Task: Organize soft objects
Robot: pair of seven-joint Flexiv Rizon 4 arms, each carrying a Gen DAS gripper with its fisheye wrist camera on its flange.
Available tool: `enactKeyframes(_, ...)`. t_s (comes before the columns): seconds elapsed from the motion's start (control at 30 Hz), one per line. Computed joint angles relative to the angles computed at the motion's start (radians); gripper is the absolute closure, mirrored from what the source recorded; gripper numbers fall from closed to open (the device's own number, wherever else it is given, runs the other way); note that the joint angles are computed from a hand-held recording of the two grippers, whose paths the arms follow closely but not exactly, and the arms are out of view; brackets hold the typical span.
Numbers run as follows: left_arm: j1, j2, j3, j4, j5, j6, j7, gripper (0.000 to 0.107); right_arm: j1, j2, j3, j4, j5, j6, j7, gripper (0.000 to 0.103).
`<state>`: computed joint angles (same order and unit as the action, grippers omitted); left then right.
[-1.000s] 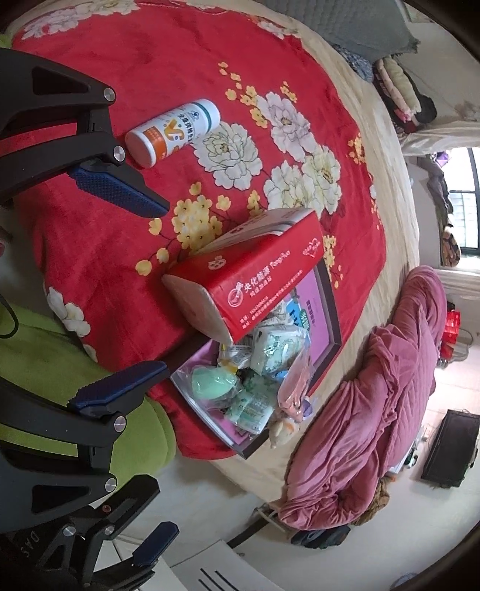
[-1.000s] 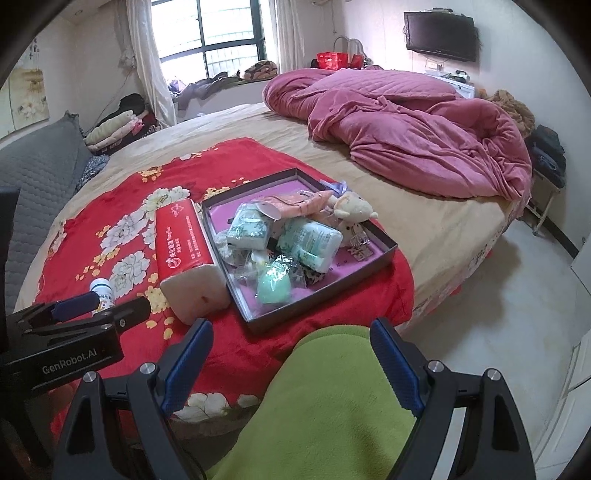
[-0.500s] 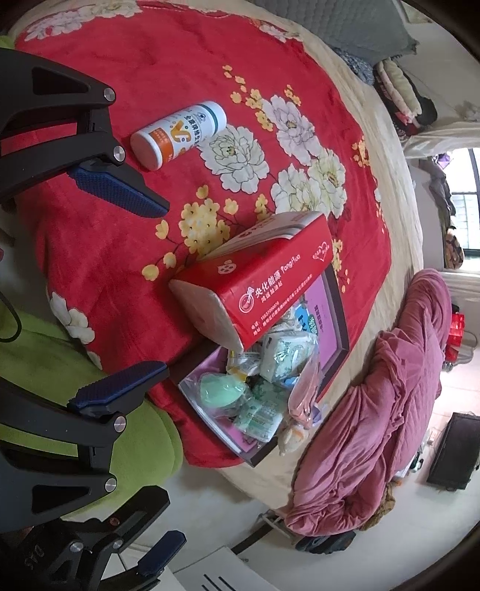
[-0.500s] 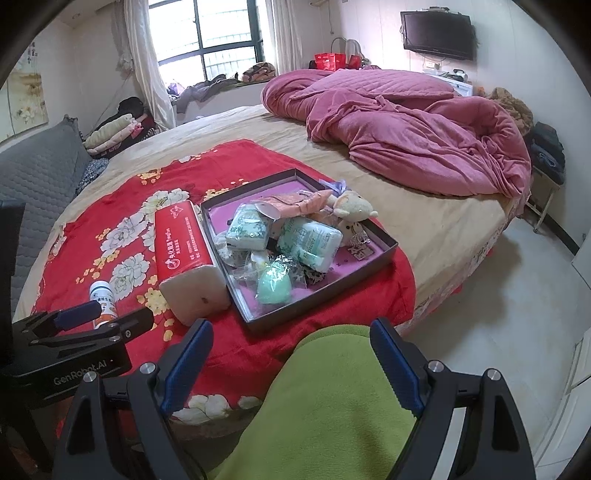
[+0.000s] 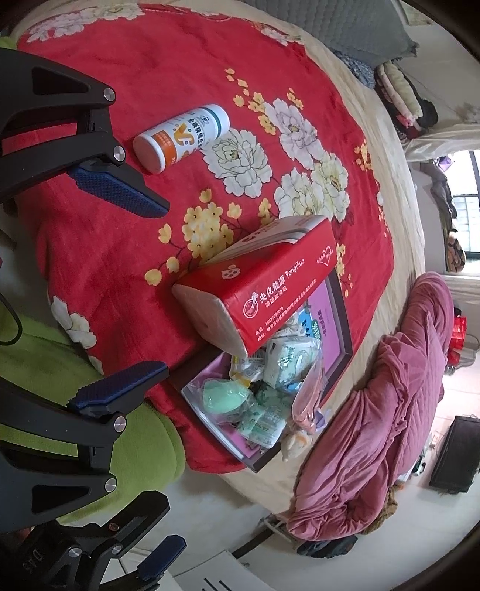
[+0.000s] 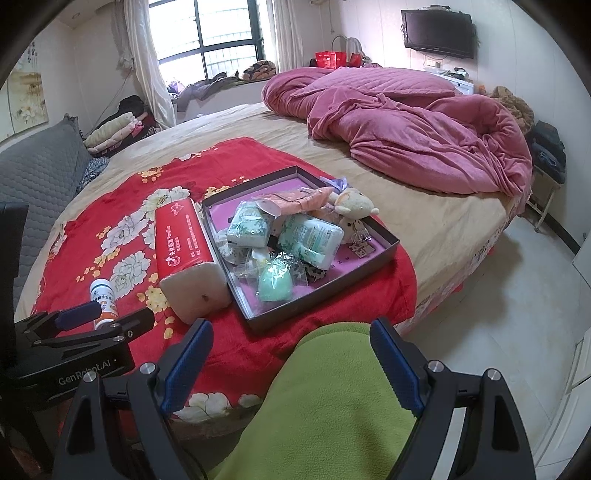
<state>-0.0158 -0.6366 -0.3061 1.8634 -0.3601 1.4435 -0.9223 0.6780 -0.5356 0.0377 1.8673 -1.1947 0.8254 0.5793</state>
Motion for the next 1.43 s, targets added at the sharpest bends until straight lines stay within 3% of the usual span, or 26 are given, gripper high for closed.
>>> enactKeyframes(1.2, -0.033, -0.001, 0.051, -0.018, 0.026, -0.024, -0.035, 0.026, -0.002, 0.001, -0.001, 0.007, -0.007, 0.006, 0.005, 0.017)
enactKeyframes(1.43, 0.073, -0.003, -0.063, 0.002, -0.046, -0.052, 0.03, 0.026, -0.001, -0.016, 0.001, -0.024, 0.003, 0.001, -0.05, 0.017)
